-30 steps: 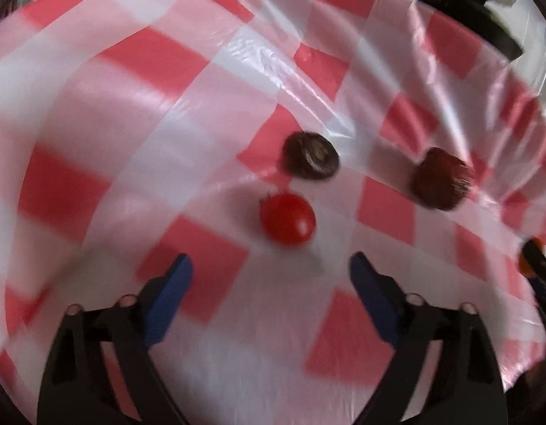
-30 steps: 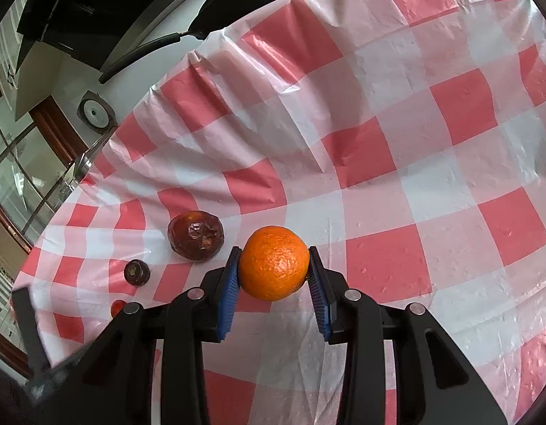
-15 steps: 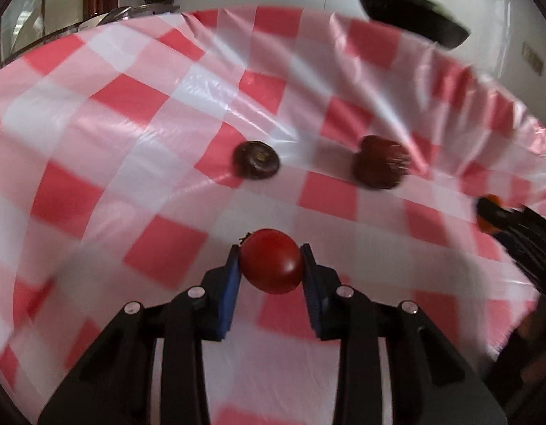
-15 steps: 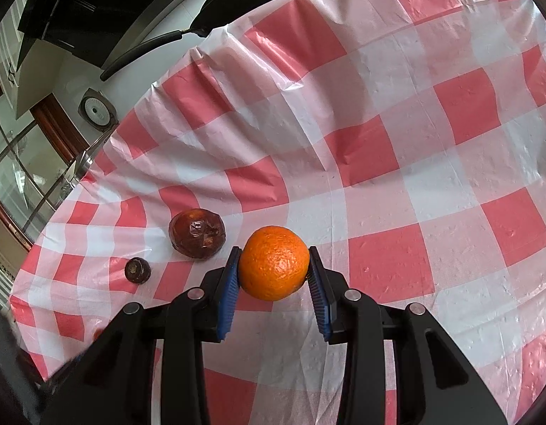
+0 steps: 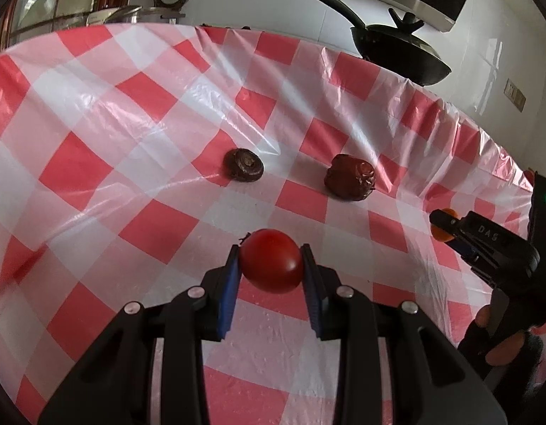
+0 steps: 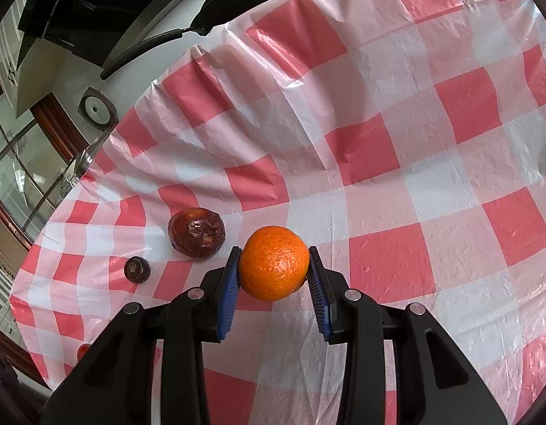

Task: Organize fruits
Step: 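Carry the small orange and red tomato in both tools over the white box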

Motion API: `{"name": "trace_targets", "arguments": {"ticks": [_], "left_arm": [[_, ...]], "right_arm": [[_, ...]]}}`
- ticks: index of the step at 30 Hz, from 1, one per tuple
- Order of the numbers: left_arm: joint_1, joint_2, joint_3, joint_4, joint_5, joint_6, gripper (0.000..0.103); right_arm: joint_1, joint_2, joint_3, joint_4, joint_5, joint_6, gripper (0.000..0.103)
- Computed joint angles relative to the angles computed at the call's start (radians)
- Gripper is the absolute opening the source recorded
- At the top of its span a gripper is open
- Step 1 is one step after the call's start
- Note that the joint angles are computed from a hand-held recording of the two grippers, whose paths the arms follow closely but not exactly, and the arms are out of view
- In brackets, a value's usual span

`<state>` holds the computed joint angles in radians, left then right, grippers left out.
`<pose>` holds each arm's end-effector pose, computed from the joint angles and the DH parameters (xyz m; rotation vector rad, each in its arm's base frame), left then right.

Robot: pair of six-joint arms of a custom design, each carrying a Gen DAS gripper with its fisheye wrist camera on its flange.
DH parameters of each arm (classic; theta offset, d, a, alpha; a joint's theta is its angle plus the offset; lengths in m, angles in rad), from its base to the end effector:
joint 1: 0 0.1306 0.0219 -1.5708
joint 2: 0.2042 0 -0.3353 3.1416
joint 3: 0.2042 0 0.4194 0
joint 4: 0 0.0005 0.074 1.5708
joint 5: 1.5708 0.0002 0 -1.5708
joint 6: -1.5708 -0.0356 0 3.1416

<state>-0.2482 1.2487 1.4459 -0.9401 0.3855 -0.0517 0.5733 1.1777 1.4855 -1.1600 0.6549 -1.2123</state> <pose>0.4545 -0.1295 0.4732 0.5384 2.2440 -0.5457 0.3697 0.2123 0.5099 0.9568 1.9989 0.1747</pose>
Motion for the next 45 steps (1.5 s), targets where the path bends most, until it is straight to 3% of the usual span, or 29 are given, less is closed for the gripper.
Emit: {"name": "trace_targets", "arguments": {"ticks": [11, 14, 19, 21, 25, 28, 31, 37, 45], "left_arm": [[0.026, 0.009, 0.017, 0.021, 0.018, 0.051, 0.033], [0.056, -0.043, -0.008, 0.006, 0.033, 0.054, 0.033], [0.149, -0.169, -0.077, -0.091, 0.083, -0.062, 0.033], [0.203, -0.209, -0.097, -0.131, 0.104, -0.126, 0.033], [0.312, -0.276, -0.147, -0.163, 0.118, -0.245, 0.033], [0.402, -0.292, -0.167, -0.208, 0.148, -0.303, 0.033], [0.466, -0.307, -0.186, -0.226, 0.160, -0.342, 0.033], [0.576, -0.318, -0.202, -0.264, 0.196, -0.407, 0.034], [0.720, -0.337, -0.207, -0.308, 0.283, -0.498, 0.034]], "right_arm": [[-0.003, 0.006, 0.007, -0.016, 0.003, -0.024, 0.037], [0.000, -0.004, -0.008, 0.008, 0.009, -0.020, 0.037], [0.005, 0.005, 0.002, 0.008, -0.017, 0.014, 0.037], [0.019, 0.032, 0.039, -0.051, -0.018, 0.000, 0.037], [0.100, 0.083, 0.106, -0.134, -0.017, -0.043, 0.037], [0.169, 0.109, 0.149, -0.152, -0.010, -0.079, 0.037], [0.241, 0.163, 0.223, -0.198, 0.004, -0.101, 0.037], [0.379, 0.271, 0.350, -0.207, 0.017, -0.118, 0.037], [0.517, 0.505, 0.647, -0.277, 0.029, 0.000, 0.037]]}}
